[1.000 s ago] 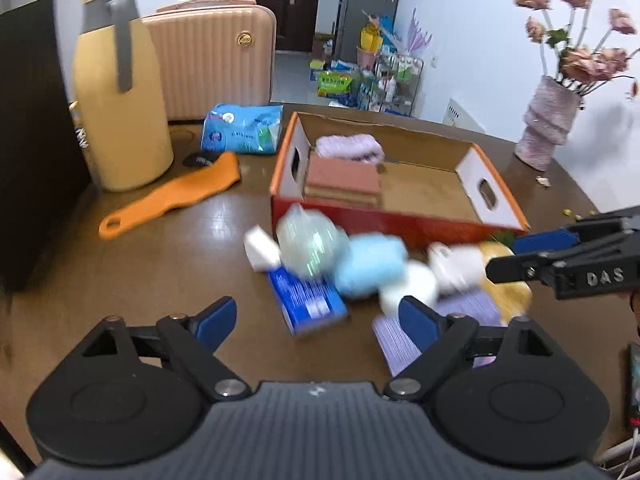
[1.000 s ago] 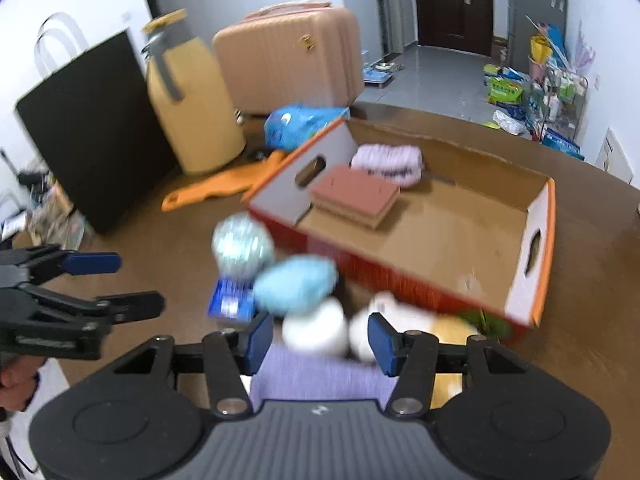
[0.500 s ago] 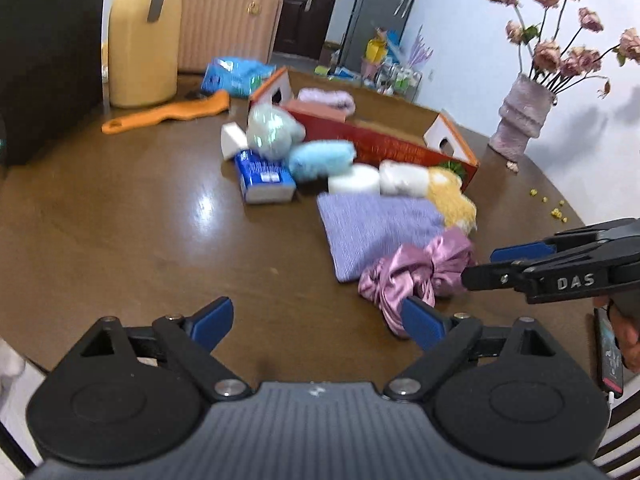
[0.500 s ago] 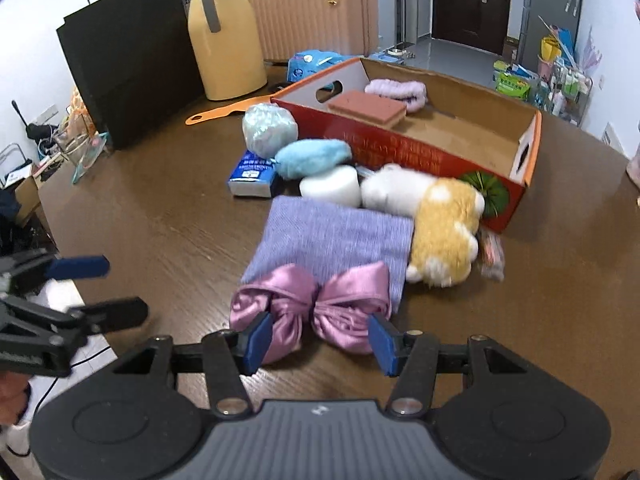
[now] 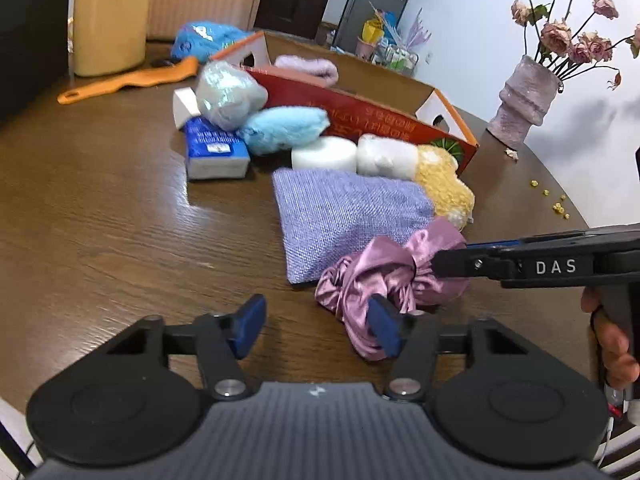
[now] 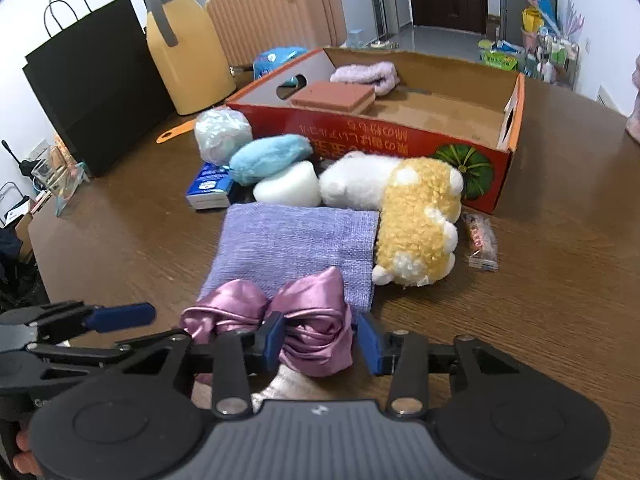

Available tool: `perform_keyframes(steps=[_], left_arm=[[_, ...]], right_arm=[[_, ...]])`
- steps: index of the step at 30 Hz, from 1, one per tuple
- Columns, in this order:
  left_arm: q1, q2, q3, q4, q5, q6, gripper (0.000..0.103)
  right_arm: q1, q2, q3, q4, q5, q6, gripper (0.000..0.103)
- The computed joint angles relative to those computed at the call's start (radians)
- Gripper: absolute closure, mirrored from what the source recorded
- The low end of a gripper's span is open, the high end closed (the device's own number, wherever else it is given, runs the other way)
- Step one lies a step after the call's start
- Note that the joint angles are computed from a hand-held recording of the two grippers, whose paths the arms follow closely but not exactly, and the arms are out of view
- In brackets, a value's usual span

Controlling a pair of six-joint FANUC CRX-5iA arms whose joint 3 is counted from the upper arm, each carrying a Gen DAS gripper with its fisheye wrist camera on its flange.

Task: Organize soft objects
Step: 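Close the right gripper on the pink satin bow while the left gripper grips it too, then carry the pink satin bow into the box and open both grippers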

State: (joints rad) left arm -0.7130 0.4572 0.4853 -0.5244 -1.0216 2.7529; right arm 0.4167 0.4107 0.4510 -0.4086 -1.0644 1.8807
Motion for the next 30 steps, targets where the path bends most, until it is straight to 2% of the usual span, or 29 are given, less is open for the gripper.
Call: perform_keyframes(steps=[1, 5, 9, 11, 16, 23, 27, 30], left_arm=[[0.007, 0.004, -0.004, 0.012, 0.012, -0.008, 0.056], [0.023, 0.007, -0.026, 0.039, 0.062, -0.013, 0.066], [0.037, -0.001, -0.047, 0.07, 0.12, -0.043, 0.088], [0.033, 0.0, -0.043, 0.067, 0.119, -0.043, 0.09], [0.033, -0.034, -0.088, 0.097, 0.179, -0.06, 0.097], [-0.017, -0.107, -0.101, -0.037, 0.224, -0.028, 0.098], [-0.009, -0.1, -0.051, -0.074, 0.23, -0.058, 0.098], [0.018, -0.087, -0.004, -0.086, 0.266, -0.097, 0.098]], right_arm=[[-0.005, 0.013, 0.014, -0.014, -0.007, 0.009, 0.072], [-0.032, 0.048, 0.057, -0.078, -0.038, 0.039, 0.081], [-0.051, 0.066, 0.083, -0.116, -0.067, 0.053, 0.085], [-0.046, 0.052, 0.059, -0.112, -0.04, 0.06, 0.088], [-0.037, -0.004, -0.012, -0.101, 0.007, 0.068, 0.091], [-0.073, -0.123, -0.104, -0.191, 0.06, 0.121, 0.091], [-0.089, -0.153, -0.102, -0.224, 0.121, 0.119, 0.091], [-0.098, -0.142, -0.069, -0.243, 0.158, 0.108, 0.091]])
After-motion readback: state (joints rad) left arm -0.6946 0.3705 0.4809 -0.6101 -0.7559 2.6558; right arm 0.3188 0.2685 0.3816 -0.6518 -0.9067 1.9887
